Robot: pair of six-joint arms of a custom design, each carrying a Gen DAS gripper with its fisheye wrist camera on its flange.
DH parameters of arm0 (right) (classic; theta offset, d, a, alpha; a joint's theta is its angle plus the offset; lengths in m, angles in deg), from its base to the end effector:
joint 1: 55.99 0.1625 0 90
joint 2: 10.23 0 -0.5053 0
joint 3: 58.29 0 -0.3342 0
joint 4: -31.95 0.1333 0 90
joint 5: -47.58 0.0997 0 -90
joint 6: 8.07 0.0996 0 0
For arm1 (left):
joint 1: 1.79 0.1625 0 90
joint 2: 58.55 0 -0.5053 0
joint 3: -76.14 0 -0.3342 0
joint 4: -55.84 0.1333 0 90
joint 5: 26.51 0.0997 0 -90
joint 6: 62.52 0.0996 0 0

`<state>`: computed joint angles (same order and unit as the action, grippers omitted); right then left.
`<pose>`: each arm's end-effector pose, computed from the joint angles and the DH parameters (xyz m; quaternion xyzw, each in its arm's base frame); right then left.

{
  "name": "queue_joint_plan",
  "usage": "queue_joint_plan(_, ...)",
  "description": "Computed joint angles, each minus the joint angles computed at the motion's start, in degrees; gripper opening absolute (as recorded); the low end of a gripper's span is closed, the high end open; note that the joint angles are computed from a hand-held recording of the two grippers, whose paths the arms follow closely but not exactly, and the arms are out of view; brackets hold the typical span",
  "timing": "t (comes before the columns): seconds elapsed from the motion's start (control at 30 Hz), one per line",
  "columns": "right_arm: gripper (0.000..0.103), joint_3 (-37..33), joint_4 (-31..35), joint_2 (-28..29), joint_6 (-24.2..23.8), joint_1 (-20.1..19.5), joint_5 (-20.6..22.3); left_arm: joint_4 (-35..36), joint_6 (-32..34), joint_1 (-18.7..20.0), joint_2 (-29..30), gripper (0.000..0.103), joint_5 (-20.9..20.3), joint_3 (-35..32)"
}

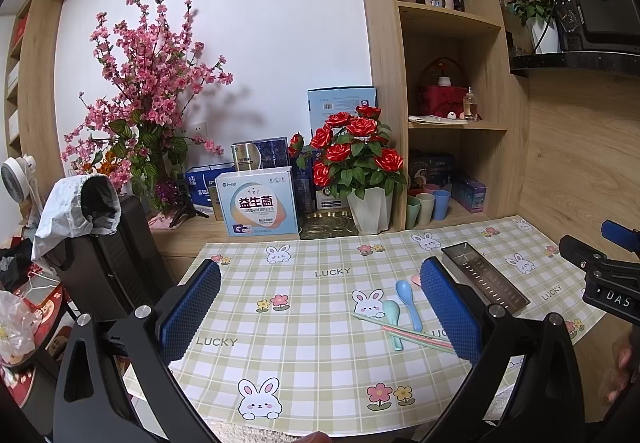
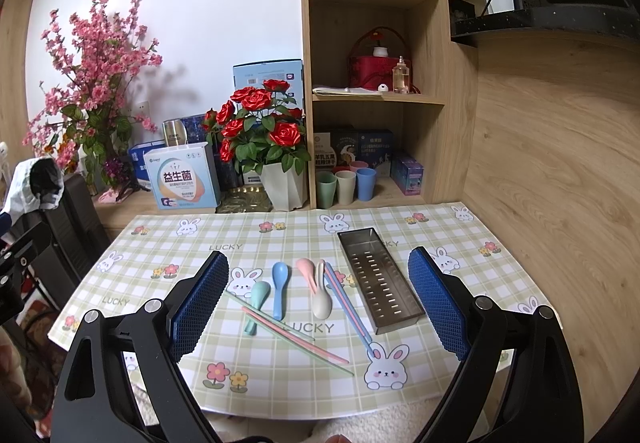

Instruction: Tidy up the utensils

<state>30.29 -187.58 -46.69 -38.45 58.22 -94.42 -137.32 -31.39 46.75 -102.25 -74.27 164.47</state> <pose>0.3343 -0.6097 0.2829 0.0780 -0.7490 0.5428 0.3718 -0.3254 -0.6707 0.3234 0.3397 0.7601 -0.4825 0.2720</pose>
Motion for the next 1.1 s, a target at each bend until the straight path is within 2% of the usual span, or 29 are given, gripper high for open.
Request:
queue_joint_plan(0.77,0.088,0.4,0.8,-0.3,0.9,-0.3,0.2,-0.6,-0.9,-0.3,0.9,0.098,0.4,0.4)
queue_joint_plan(0.93,0.088,1.3,5.6,-1.9,5.1,-2.0,3.1,1.6,-1.0,0.3,2.0,0.098,2.2,-1.5)
queue_joint_plan(1.0,0.088,2.4,8.5,-3.3,7.5,-3.3,6.6,2.5,-1.0,0.9,2.8,0.098,3.0,-3.2)
queue_joint_plan(1.1,0.088,2.1,9.1,-3.5,4.7,-4.7,9.3,5.7,-4.0,2.3,3.1,0.098,2.0,-5.3)
